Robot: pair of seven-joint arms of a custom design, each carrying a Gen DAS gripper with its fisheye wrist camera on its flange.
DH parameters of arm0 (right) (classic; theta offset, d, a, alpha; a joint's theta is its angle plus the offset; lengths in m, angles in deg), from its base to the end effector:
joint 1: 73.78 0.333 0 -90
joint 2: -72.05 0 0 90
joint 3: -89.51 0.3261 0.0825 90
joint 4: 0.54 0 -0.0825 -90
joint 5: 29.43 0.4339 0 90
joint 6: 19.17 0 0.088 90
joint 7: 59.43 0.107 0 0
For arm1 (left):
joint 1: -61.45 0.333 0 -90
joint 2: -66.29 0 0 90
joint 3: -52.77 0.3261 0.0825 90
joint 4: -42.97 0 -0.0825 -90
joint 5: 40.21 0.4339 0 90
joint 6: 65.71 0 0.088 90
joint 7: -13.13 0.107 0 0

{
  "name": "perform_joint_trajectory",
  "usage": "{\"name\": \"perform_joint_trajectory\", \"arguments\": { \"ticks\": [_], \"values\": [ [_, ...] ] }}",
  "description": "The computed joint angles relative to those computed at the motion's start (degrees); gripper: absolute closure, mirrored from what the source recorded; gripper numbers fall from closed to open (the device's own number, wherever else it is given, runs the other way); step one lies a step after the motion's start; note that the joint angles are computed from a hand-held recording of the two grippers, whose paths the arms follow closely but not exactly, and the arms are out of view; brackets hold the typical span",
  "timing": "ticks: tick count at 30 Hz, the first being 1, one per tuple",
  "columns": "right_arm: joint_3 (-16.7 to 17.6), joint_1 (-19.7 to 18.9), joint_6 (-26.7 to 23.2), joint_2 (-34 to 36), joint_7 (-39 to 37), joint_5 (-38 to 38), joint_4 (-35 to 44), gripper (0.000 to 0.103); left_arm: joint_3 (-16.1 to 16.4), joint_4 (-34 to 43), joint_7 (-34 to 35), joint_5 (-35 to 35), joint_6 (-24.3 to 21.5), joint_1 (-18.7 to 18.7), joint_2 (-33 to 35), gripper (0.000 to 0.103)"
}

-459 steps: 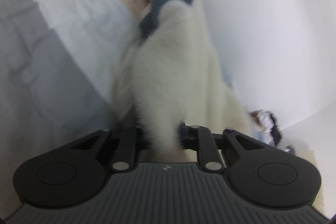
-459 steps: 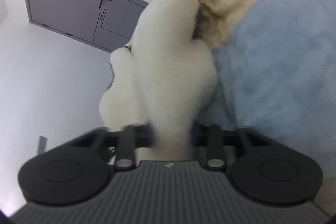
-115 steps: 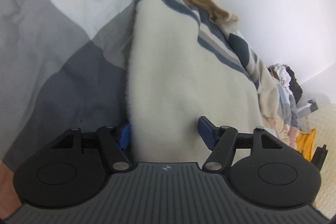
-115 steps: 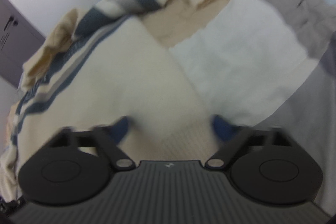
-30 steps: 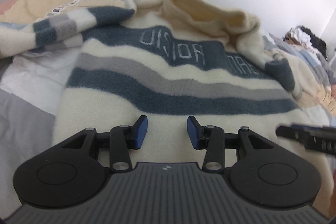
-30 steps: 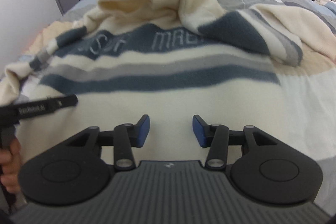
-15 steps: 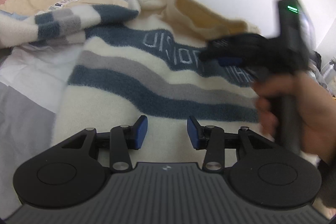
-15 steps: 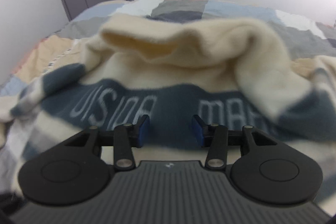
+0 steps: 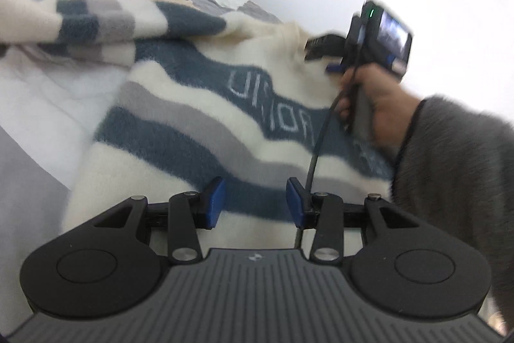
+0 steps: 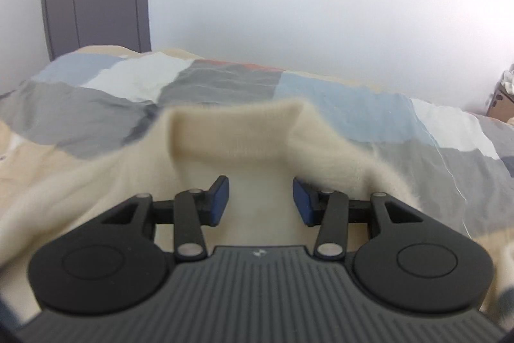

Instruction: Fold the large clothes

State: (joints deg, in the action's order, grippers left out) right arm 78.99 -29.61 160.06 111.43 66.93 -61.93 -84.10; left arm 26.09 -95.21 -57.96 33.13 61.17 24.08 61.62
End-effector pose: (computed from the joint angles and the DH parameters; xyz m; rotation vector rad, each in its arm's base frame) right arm 0.6251 0.5173 0.3695 -1.9677 1.0129 -0.6316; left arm 0.2560 -0.4517 0.3230 -2.2388 0.9249 -1.1316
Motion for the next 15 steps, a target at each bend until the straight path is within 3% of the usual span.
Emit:
{"name": "perform_joint_trajectory", "arguments": {
  "ticks": [4, 7, 9, 12, 14, 15],
  "values": [
    [5.35, -4.3, -4.46, 4.8, -3.12, 2.8, 5.9, 0.057, 0.18, -1.32, -5.39, 3.04, 0.6, 0.49, -0.57, 0.056],
    [3.88, -3.84, -0.04, 4.81, -2.15, 2.9, 4.04, 0.058, 0.21, -1.14, -5.27, 2.87, 0.34, 0.63, -0.57, 0.055],
    [7.21, -6.59, 1.86, 3.14, -4.37, 3.88, 1.45, 0.058, -0.09, -1.17, -7.15, 3.19, -0.71, 0.53, -0.93, 0.055],
    [8.48, -7.78, 6.2, -2.11, -5.82, 5.15, -6.1, 0.057, -0.18, -1.48, -7.47, 3.42, -0.81, 0.52, -1.63, 0.055],
    [7.23, -6.89, 8.98, -5.87, -6.89, 5.74, -11.34, 0.056, -0.63, -1.71, -8.61, 3.51, -1.51, 0.3, -2.09, 0.055],
    [9.19, -8.51, 9.56, -7.69, -8.02, 5.67, -13.68, 0.056, -0.91, -1.52, -8.92, 3.65, -2.22, 0.14, -2.0, 0.055]
  ]
}}
